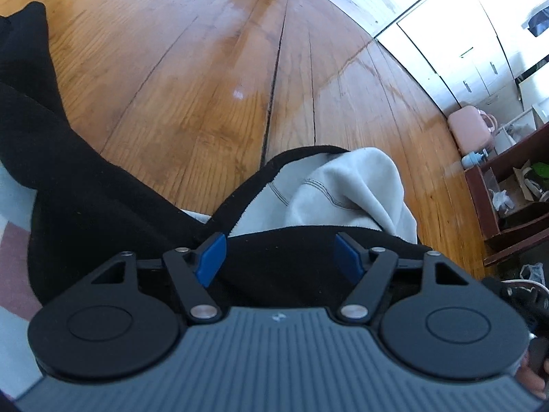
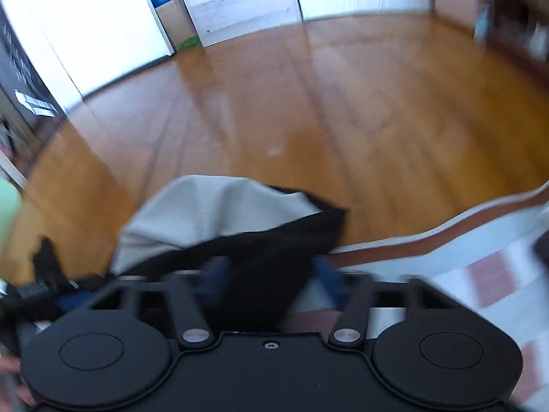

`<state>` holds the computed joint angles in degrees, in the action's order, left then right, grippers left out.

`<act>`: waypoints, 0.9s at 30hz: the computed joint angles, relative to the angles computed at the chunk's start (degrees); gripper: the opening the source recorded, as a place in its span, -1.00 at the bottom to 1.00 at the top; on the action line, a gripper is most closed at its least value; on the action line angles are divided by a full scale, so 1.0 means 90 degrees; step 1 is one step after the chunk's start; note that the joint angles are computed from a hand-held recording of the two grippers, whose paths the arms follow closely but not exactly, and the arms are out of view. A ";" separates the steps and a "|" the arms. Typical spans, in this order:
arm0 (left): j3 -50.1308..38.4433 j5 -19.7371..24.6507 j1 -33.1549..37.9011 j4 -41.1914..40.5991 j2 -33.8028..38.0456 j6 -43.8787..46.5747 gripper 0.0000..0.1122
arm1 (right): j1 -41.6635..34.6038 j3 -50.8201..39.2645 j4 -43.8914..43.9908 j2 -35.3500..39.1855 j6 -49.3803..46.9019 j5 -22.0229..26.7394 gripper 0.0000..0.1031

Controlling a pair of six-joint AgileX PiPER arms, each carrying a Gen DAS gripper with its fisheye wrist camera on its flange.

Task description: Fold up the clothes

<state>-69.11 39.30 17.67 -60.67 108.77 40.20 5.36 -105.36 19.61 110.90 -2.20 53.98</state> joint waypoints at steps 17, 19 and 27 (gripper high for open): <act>0.0401 0.0070 0.0313 -0.1446 -0.0152 0.1781 0.17 | 0.0895 0.1045 -0.5625 -0.0325 0.2571 -0.3163 -0.90; 0.0408 0.0026 0.0246 -0.1538 -0.0177 0.1997 0.20 | 0.0781 0.0818 -0.6712 -0.0108 0.3335 -0.3040 -0.90; -0.0062 -0.0051 -0.0507 -0.0964 -0.0013 0.2080 0.23 | -0.0236 0.0293 -0.4595 0.0401 0.1729 -0.2451 -0.89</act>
<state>-69.66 38.84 13.11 -69.35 108.65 58.92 3.24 -102.72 -21.75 114.51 13.36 31.92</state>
